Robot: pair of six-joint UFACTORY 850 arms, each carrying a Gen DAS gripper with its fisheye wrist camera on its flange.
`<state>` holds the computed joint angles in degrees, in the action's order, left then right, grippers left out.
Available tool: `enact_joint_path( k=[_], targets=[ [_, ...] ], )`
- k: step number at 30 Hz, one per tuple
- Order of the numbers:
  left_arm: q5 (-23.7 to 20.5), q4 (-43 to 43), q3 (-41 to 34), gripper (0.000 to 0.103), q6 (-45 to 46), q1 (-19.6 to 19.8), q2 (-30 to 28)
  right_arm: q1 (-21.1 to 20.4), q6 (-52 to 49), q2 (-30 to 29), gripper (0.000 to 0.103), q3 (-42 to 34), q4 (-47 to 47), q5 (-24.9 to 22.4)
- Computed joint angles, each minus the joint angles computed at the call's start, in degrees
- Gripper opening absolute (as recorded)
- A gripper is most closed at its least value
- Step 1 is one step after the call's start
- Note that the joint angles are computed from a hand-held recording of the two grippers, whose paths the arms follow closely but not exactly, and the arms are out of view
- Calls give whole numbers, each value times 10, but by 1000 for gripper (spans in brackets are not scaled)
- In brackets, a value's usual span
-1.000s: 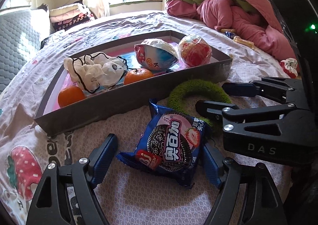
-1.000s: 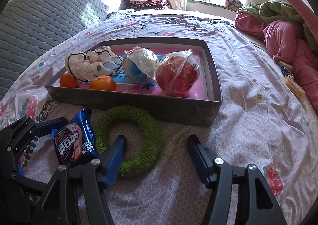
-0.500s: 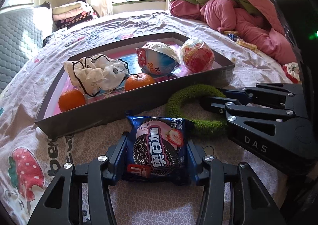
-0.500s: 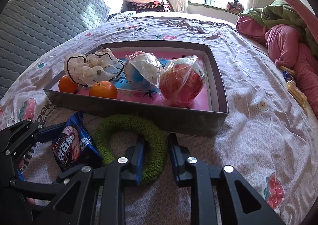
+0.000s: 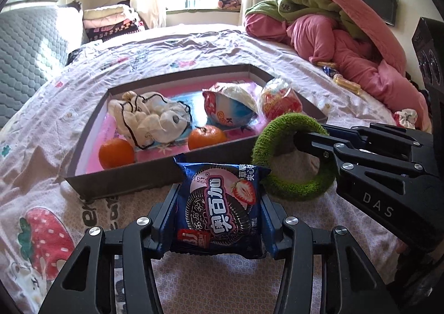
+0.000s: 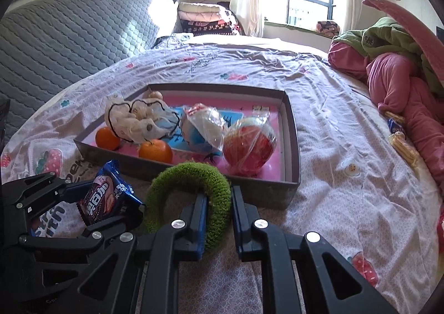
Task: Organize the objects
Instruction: 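Lift and carry the cookie packet over the box while the right gripper carries the ring there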
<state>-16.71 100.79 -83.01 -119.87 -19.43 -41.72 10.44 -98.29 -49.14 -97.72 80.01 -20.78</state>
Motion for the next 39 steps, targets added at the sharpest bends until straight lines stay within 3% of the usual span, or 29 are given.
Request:
enact_joint_path(
  k=[5,9,18,31,39],
  targets=[
    [-14,40,12,53,-46,2,14,2,-63,12,16,13,64,3],
    [-22,53,19,53,-66,6,24,5,-170,25,16,30,164,11],
    [-40,53,23,53,-80,12,33,10,-266,37,16,38,274,-1],
    [-62,63,20,53,-110,26,43,20,-337,40,16,29,355,-10],
    [-80,41,17,53,-113,54,46,27,-378,21,17,-2,397,7]
  ],
)
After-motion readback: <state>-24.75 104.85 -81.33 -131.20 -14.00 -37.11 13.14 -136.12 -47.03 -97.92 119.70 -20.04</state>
